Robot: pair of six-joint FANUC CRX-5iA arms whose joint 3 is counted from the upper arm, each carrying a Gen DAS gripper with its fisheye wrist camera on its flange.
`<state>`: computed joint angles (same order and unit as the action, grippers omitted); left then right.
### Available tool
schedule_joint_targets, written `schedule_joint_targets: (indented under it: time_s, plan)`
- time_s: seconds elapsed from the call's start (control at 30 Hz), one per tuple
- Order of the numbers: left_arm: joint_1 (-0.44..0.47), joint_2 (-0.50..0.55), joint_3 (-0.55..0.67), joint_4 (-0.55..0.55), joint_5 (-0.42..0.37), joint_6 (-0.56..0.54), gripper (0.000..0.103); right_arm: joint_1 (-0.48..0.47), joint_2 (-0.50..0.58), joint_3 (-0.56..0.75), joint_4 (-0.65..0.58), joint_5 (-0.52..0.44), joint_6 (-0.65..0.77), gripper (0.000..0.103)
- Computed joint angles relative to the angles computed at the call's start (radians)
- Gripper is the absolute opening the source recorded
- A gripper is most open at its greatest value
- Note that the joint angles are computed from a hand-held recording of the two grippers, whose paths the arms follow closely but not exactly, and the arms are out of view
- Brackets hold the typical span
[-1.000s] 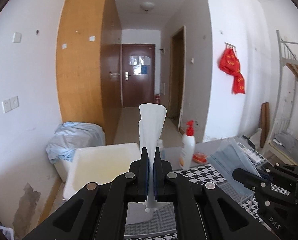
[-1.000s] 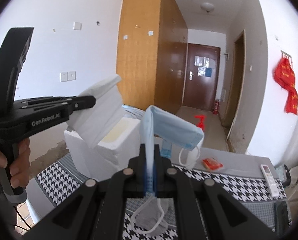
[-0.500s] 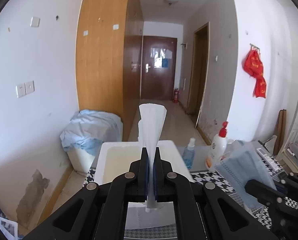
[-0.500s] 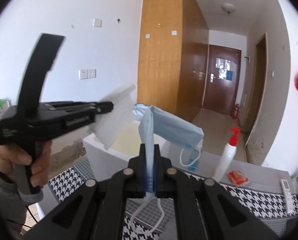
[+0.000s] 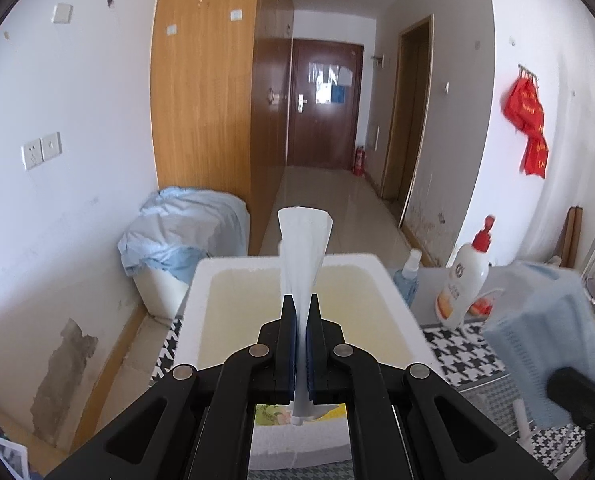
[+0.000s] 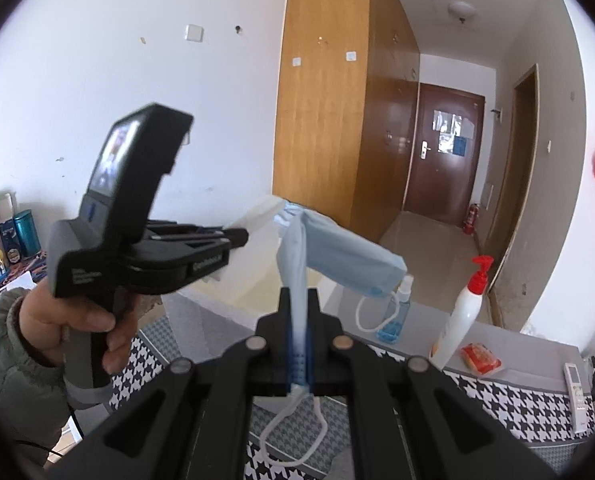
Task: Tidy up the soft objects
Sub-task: 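Carry the tissue with the left tool while the right tool carries the mask to the box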
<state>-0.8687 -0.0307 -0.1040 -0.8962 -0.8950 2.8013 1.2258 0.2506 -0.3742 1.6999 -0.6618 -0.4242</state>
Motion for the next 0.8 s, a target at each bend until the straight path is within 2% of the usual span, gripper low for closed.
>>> schedule_joint_targets:
  time_s: [0.27, 0.43, 0.47, 0.5, 0.53, 0.57, 0.6, 0.67, 0.8]
  plan:
    - [0.061, 0.030, -0.003, 0.080, 0.039, -0.077, 0.004, -0.004, 0.018, 0.027, -0.044, 0.007, 0.047, 0.007]
    - [0.052, 0.040, 0.004, 0.060, 0.021, -0.083, 0.007, 0.001, 0.027, 0.041, -0.064, -0.005, 0.072, 0.007]
    - [0.055, 0.038, 0.001, 0.060, 0.023, -0.083, 0.016, 0.003, 0.030, 0.046, -0.072, -0.008, 0.078, 0.007]
    - [0.054, 0.038, 0.002, 0.052, 0.012, -0.075, 0.039, 0.005, 0.035, 0.053, -0.084, -0.012, 0.089, 0.007]
    - [0.046, 0.040, 0.006, 0.037, -0.002, -0.057, 0.054, 0.005, 0.038, 0.057, -0.087, -0.011, 0.094, 0.007]
    - [0.032, 0.039, 0.006, 0.004, -0.020, -0.023, 0.082, 0.007, 0.040, 0.059, -0.091, -0.012, 0.098, 0.007]
    - [0.011, 0.036, 0.002, -0.041, -0.035, 0.023, 0.097, 0.010, 0.043, 0.066, -0.099, -0.017, 0.108, 0.007]
    - [-0.038, 0.029, -0.006, -0.132, -0.081, 0.104, 0.102, 0.012, 0.047, 0.072, -0.106, -0.018, 0.116, 0.007]
    - [-0.070, 0.017, -0.012, -0.171, -0.131, 0.134, 0.102, 0.018, 0.063, 0.099, -0.136, -0.019, 0.151, 0.007]
